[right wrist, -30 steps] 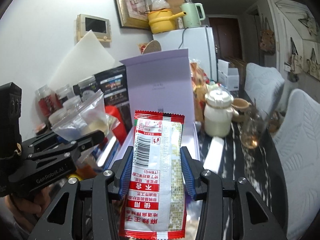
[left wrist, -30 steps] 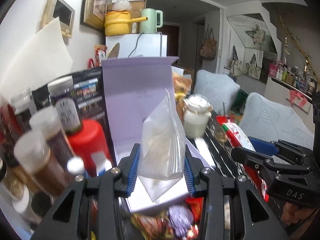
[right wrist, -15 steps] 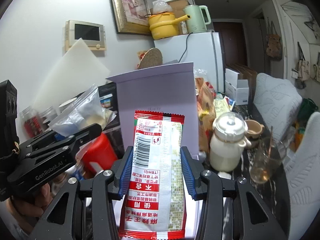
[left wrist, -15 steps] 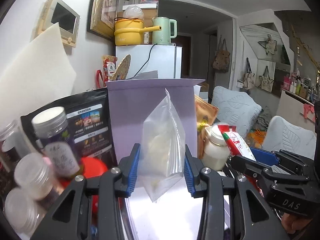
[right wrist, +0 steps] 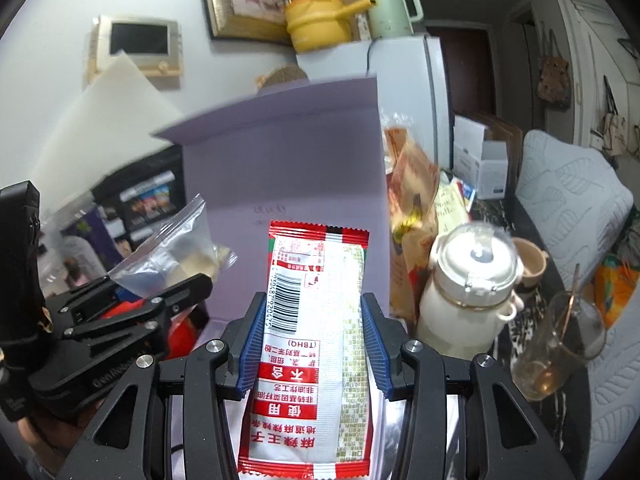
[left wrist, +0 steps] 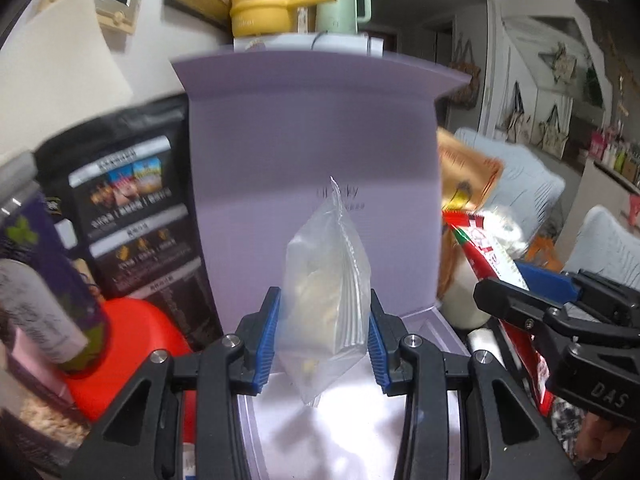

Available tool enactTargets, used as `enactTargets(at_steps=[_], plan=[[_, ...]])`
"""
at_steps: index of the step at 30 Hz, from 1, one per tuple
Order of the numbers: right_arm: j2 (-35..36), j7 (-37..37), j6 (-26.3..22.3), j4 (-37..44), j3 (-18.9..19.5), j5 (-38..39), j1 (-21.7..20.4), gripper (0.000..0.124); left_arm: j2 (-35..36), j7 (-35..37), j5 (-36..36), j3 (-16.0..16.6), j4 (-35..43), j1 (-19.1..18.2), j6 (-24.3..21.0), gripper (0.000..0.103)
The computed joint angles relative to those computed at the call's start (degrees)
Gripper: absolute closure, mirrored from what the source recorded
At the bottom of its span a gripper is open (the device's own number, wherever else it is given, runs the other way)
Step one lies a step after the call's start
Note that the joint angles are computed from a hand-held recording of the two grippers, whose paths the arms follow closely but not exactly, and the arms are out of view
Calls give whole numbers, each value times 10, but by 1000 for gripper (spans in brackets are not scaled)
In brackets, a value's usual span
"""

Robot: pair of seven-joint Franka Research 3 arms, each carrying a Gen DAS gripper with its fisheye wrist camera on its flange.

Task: Organize soft objects
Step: 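Carry the zip bag and sachet with both tools into the lavender box, then open both tools to drop the bag and sachet into the box, withdraw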

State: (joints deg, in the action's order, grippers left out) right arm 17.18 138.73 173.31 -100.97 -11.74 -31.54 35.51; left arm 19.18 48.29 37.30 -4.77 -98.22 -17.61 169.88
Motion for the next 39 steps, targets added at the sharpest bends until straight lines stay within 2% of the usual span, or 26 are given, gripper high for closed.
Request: enactTargets(at_steps=[4,7,9,11,14,19,20,21,26,28,29,31,35,39], plan=[[23,-31,-13,19,12,24,-9,79,33,38,-33,-20,29,10,-33,64],[38,-28,-22,30,1,27,0,79,53,58,-52,-25,46,7,-56,64],[46,-4,-26,37,-21,18,16,79,63,61,-60,-23,55,3,-65,64],[54,8,-26,43,-28,12,19,79,70,55,-62,-17,57,-1,-59,64],[63,-26,-10,46,3,54,-11,78,71,56,-64,-14,56,-3,-55,64],[76,-90,-33,63,31,123,-31,78,86,67,-79,-19,73,0,-69,64],[80,-103,-40,69,38,137,-36,78,90,81,-100,-7,76,-11,-71,63],[82,-111,-44,70,39,146,-37,78,79,62,-80,-15,60,-4,-74,62],[94,-133,-63,84,40,178,-36,72,98,90,-121,-39,89,10,-123,60],[95,-135,-63,85,36,182,-33,70,103,101,-142,-46,99,15,-141,60],[95,-136,-65,85,33,182,-31,64,105,105,-150,-49,102,17,-149,60],[91,-131,-64,81,24,176,-24,60,102,102,-152,-44,101,13,-151,60],[81,-117,-68,73,9,156,-12,60,89,85,-134,-30,88,1,-144,60],[75,-110,-76,72,12,143,-14,60,71,64,-113,-22,72,-5,-144,59]])
